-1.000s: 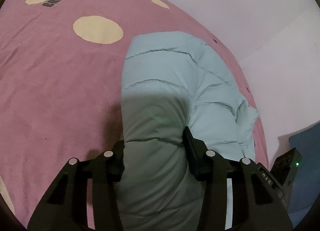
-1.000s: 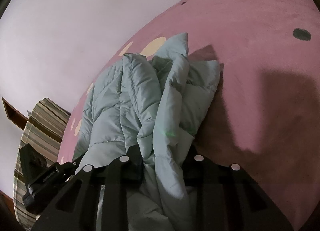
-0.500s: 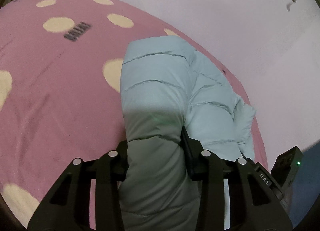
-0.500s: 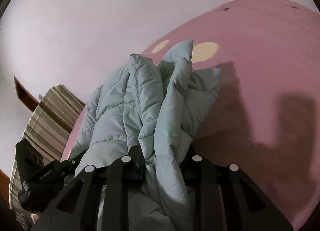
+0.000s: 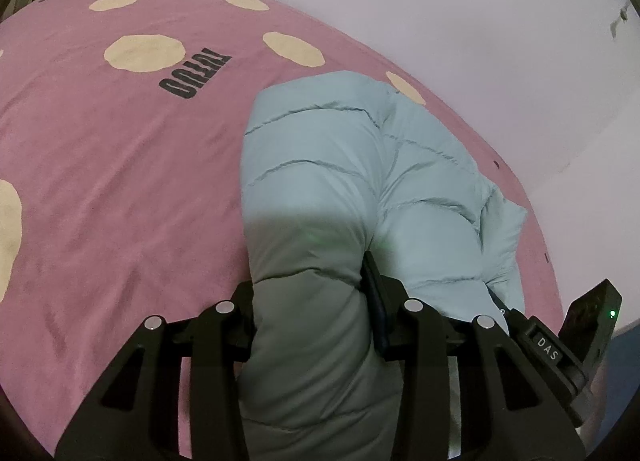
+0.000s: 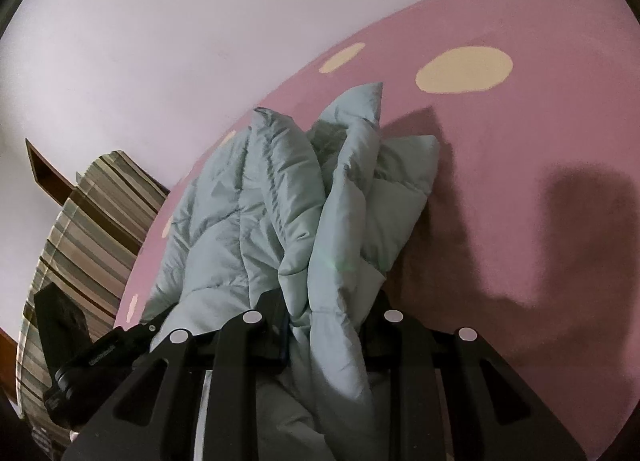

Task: Fold large clothes

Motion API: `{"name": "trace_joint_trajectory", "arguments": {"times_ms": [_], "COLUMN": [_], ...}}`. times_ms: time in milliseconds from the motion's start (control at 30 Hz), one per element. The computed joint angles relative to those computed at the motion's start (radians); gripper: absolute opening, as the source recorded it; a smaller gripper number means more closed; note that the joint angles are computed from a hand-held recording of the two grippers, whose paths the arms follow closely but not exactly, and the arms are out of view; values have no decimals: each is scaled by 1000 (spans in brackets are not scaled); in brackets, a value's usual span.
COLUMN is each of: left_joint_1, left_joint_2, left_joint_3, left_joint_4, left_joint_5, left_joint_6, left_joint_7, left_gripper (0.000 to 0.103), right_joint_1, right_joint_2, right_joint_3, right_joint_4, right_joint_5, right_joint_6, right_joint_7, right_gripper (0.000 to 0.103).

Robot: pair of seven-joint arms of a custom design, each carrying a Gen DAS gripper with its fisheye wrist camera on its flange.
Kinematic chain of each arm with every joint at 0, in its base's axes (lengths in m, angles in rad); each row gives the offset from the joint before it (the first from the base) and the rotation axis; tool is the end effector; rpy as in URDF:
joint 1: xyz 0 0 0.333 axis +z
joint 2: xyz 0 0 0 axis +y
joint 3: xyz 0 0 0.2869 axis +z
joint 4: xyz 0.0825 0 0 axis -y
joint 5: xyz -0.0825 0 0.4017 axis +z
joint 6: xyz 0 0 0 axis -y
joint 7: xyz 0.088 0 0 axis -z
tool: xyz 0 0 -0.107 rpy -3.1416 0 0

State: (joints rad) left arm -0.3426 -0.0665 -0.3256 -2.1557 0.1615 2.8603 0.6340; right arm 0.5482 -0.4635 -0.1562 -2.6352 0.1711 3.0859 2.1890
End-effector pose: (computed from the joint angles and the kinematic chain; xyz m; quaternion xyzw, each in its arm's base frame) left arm 0.4567 -0.3752 0.4791 -0.6940 0.6132 -0.3735 0.0533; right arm 0.4333 0.1620 0.4673 -0.4921 0.7507 -0.0467 0.4383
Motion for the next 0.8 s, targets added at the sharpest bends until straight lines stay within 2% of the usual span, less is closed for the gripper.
{"name": "trace_joint_trajectory", "arguments": {"times_ms": [233,367,500,600,800], "left_joint_1": [0,1,2,5,6], "left_joint_2": [16,19,20,21,22], "left_joint_3": [3,5,7,7,9], "left_joint_4": [-4,2,-1,-7,-7], "left_joint_5": [1,30,57,92,128], "left_joint_6": [15,5,10,23,25], "left_joint_7": [5,-16,-32,-65,-89], "left_gripper": [45,48,50,51,51], "right_joint_1": [95,115,181,200,198], "right_joint_2": [4,3,-9,-11,-11], "right_joint_3": [-93,-113,-179,-200,-198], "right_joint_4": [-15,-23,-39,-45,-47], "right_joint_5": [76,96,121,117,104], "right_joint_6": [13,27,58,68,69], "right_joint_7": [-52,-71,-104,-109,-96], "right_gripper": [28,30,31,31,31]}}
